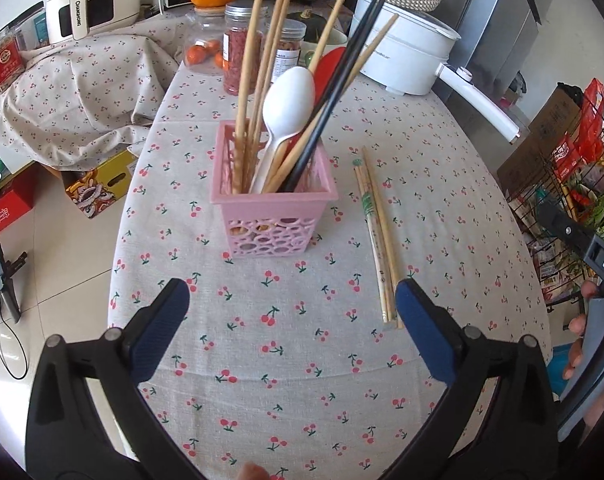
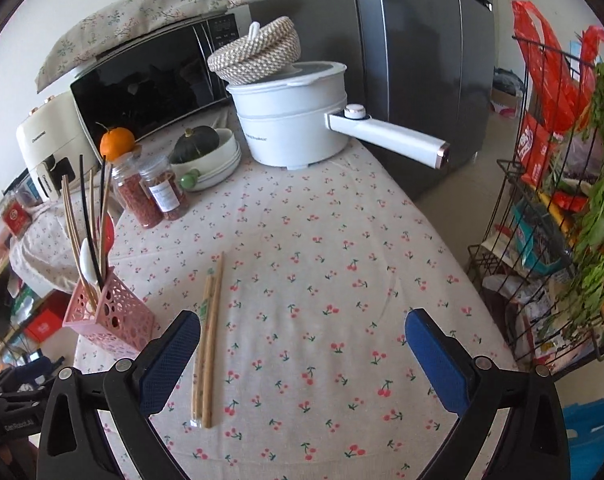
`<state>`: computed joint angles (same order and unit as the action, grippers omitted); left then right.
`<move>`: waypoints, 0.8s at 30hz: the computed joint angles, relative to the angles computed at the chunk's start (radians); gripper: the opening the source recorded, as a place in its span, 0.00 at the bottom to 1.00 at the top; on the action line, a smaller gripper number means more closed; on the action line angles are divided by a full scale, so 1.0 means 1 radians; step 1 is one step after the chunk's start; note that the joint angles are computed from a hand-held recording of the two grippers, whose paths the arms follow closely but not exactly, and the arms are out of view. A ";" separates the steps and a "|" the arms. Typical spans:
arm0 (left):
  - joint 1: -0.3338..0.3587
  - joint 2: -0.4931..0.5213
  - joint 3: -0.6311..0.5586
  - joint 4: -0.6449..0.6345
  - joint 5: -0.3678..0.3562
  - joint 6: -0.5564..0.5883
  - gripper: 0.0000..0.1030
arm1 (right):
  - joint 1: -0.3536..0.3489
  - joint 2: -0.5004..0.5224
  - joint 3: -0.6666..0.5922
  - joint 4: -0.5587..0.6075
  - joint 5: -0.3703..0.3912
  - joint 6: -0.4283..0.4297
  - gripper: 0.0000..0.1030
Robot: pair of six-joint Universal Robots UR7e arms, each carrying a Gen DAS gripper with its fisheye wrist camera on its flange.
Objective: Organize utensils
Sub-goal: 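Move both grippers toward the loose wooden chopsticks on the cloth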
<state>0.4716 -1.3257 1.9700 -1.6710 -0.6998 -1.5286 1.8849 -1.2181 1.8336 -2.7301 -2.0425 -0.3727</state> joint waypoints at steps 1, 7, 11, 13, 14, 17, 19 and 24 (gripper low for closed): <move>0.002 0.009 0.004 -0.032 -0.009 0.020 0.99 | -0.007 -0.003 -0.003 0.016 0.004 0.000 1.00; 0.022 0.104 -0.046 -0.036 -0.036 0.082 0.99 | -0.038 -0.014 -0.031 0.129 0.017 0.009 1.00; 0.033 0.191 -0.116 0.044 -0.020 0.110 0.99 | -0.054 -0.014 -0.064 0.200 0.028 0.021 1.00; 0.048 0.227 -0.152 0.059 -0.032 0.128 0.99 | -0.062 -0.013 -0.075 0.214 0.031 0.015 1.00; 0.058 0.248 -0.178 0.081 -0.040 0.124 0.99 | -0.064 -0.011 -0.080 0.216 0.027 0.014 1.00; 0.081 0.297 -0.246 0.167 -0.045 0.044 0.99 | -0.072 -0.012 -0.083 0.203 0.013 0.017 1.00; 0.094 0.329 -0.286 0.208 -0.037 0.003 0.99 | -0.083 -0.016 -0.095 0.241 0.031 0.034 1.00; 0.121 0.392 -0.359 0.246 0.006 -0.073 0.94 | -0.100 -0.027 -0.103 0.287 0.063 0.040 1.00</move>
<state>0.5926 -0.9338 1.6105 -1.4248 -0.6936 -1.6012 1.7851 -1.2454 1.7309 -2.4433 -1.9798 -0.3332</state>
